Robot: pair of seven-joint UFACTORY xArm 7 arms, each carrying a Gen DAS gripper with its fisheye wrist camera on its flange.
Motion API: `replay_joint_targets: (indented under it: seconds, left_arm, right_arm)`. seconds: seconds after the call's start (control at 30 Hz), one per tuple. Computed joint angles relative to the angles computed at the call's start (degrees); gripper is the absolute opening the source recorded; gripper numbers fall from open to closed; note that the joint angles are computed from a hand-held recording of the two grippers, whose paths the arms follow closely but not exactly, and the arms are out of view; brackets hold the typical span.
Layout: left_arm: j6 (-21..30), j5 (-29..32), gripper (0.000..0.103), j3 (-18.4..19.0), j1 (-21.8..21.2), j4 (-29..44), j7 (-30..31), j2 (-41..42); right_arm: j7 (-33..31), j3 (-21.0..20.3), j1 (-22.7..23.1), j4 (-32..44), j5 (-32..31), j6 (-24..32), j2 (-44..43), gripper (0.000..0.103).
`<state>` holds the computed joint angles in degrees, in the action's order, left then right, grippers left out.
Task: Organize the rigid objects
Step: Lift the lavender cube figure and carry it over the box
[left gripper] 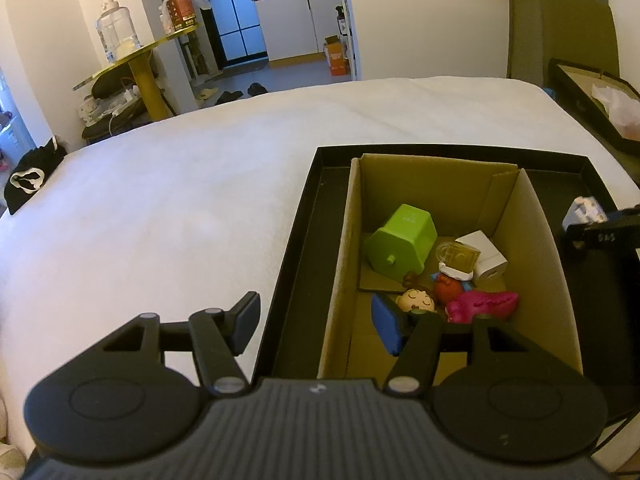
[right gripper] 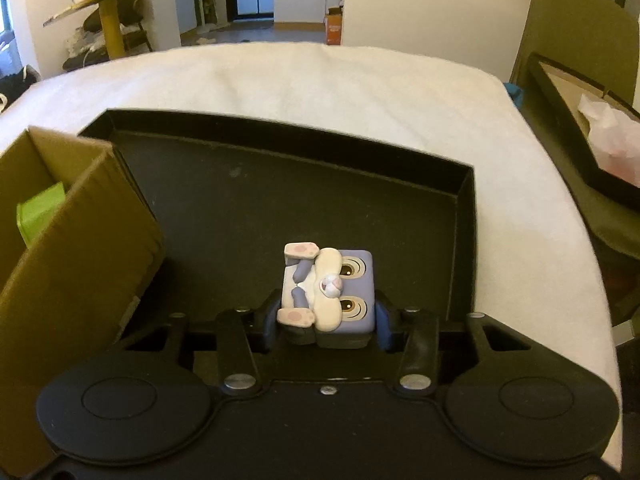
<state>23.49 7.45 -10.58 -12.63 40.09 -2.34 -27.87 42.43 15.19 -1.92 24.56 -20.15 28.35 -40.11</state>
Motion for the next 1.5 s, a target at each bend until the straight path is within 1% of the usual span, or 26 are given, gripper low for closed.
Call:
replay_joint_targets:
  seconds: [0.2, 0.47, 0.57, 0.7, 0.83, 0.97, 1.1, 1.2, 1.33, 1.5]
  left_arm:
    - [0.6, -0.1, 0.06, 0.1, 0.0, 0.4, -0.1, 0.1]
    - [0.2, -0.4, 0.06, 0.3, -0.3, -0.1, 0.1, -0.4]
    - [0.3, -0.7, 0.06, 0.4, -0.4, -0.2, 0.1, -0.5]
    - [0.6, -1.4, 0.06, 0.9, -0.9, -0.2, 0.7, -0.7]
    - [0.8, -2.4, 0.06, 1.6, -1.5, -0.4, 1.7, -1.5]
    - [0.4, -3.6, 0.06, 2.3, -2.0, -0.9, 2.8, -2.2]
    - [0.7, -4.7, 0.06, 2.9, -2.4, -0.7, 4.1, -2.1]
    - [0.4, -6.5, 0.06, 4.1, -3.5, -1.2, 5.9, -2.5]
    - [0.4, -8.8, 0.06, 5.4, -4.6, -1.4, 8.1, -2.9]
    - [3.4, -14.0, 0.059, 8.4, -6.7, -0.3, 12.2, -2.7]
  right_arm:
    - [1.3, 0.8, -0.6, 0.5, -0.5, 0.8, -4.1, 0.044]
    - [1.3, 0.7, 0.5, 1.4, 1.3, 2.3, -7.5, 0.044]
    - [1.4, 0.2, 1.3, 2.1, 3.0, 3.3, -8.4, 0.044]
    - [3.5, 2.0, 0.4, 3.5, 3.0, 5.3, -9.4, 0.044]
    - [6.0, 2.9, 1.3, 3.8, 4.0, 5.9, -10.9, 0.044]
    - [7.2, 4.9, 2.1, 5.4, 3.4, 6.6, -11.0, 0.044]
    - [7.5, 5.4, 3.7, 6.5, 3.4, 5.4, -10.4, 0.044]
    - [7.3, 6.0, 4.6, 7.7, 3.2, 4.2, -9.4, 0.044]
    - [5.3, 6.1, 6.1, 9.1, 2.7, 2.1, -6.6, 0.044]
    - [2.6, 5.6, 8.1, 11.4, 3.4, 0.5, -2.7, 0.044]
